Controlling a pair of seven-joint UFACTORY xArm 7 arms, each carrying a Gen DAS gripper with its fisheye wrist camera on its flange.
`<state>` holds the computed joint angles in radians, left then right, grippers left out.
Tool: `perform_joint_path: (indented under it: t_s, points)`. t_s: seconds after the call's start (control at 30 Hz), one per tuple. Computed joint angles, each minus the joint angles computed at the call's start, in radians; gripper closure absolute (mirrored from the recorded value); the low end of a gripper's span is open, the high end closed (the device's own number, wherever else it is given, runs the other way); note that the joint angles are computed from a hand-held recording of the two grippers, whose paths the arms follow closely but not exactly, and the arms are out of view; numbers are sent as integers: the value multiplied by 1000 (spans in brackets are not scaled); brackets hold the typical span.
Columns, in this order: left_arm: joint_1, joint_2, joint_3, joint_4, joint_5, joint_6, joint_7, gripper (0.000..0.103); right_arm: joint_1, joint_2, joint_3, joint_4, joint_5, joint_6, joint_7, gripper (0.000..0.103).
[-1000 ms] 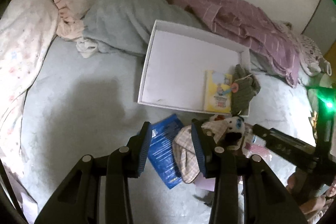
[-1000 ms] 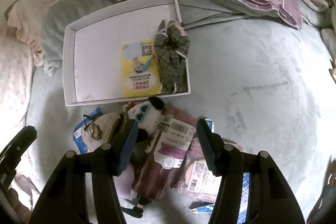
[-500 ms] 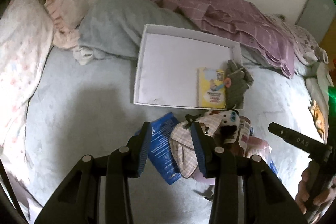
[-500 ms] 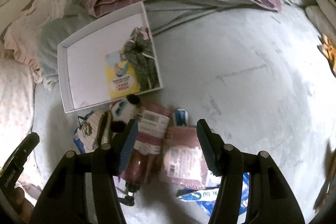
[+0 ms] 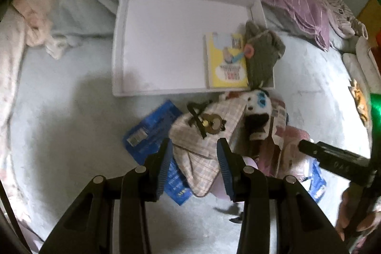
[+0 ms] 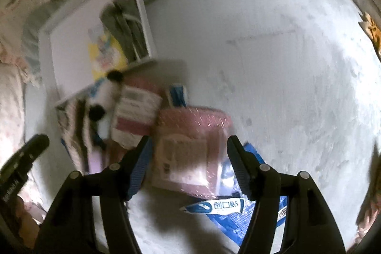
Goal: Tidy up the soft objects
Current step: 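Grasp the pink plaid bag with the bear patch using the left gripper, then grasp clear labelled packet with right gripper while left gripper lifts the plaid bag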
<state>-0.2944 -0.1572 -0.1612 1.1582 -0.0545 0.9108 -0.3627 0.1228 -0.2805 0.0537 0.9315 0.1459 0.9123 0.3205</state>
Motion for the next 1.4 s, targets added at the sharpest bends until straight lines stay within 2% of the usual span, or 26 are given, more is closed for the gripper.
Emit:
perform_joint_path:
  t_s: [0.07, 0.17, 0.3, 0.43, 0.63, 0.7, 0.77, 0.83, 0.97, 1.13, 1.2, 1.23, 1.27, 1.3, 1.37, 1.4]
  points:
    - [0, 10, 11, -4, -39, -3, 24, 65, 2, 11, -2, 4, 4, 9, -8, 37]
    - [9, 27, 11, -4, -25, 3, 1, 65, 0, 35, 5, 13, -17, 24, 1, 36]
    - [15, 61, 21, 4, -51, 13, 25, 65, 13, 75, 8, 34, -9, 47, -36, 32]
    - [23, 60, 36, -12, -123, -8, 66, 54, 19, 86, 24, 37, -43, 41, -21, 27]
    - [33, 51, 38, -17, -140, 4, 82, 52, 29, 94, 35, 36, -95, 35, -8, 27]
    - [30, 42, 44, -20, -185, 5, 119, 52, 29, 97, 35, 41, -101, 25, 5, 27]
    - [26, 32, 46, -26, -229, -5, 160, 44, 23, 98, 30, 42, -109, 14, 15, 30]
    - [22, 28, 36, -30, -216, -21, 166, 37, 20, 96, 21, 39, -90, 8, 11, 35]
    - [12, 89, 19, 21, -158, 31, 142, 36, 6, 74, 4, 23, -68, -3, -5, 44]
    - [-5, 161, 4, 75, -67, 65, 81, 36, -4, 48, -7, 17, -47, -16, -45, 50]
    - [-6, 178, 7, 86, -88, 70, 64, 41, -5, 35, -2, 14, -48, -19, -44, 50]
    - [-4, 179, 9, 84, -106, 66, 66, 51, -6, 29, -4, 13, -45, -21, -48, 50]
    - [-4, 177, 11, 82, -115, 62, 67, 57, -7, 21, -6, 9, -40, -26, -52, 50]
    - [-4, 176, 11, 82, -109, 56, 65, 59, -8, 14, -6, 7, -37, -28, -51, 50]
    - [-5, 170, 11, 75, -96, 39, 56, 70, -12, -4, -5, -2, -38, -36, -45, 50]
    - [-5, 168, 11, 73, -99, 36, 54, 72, -13, -12, -3, -7, -41, -39, -42, 50]
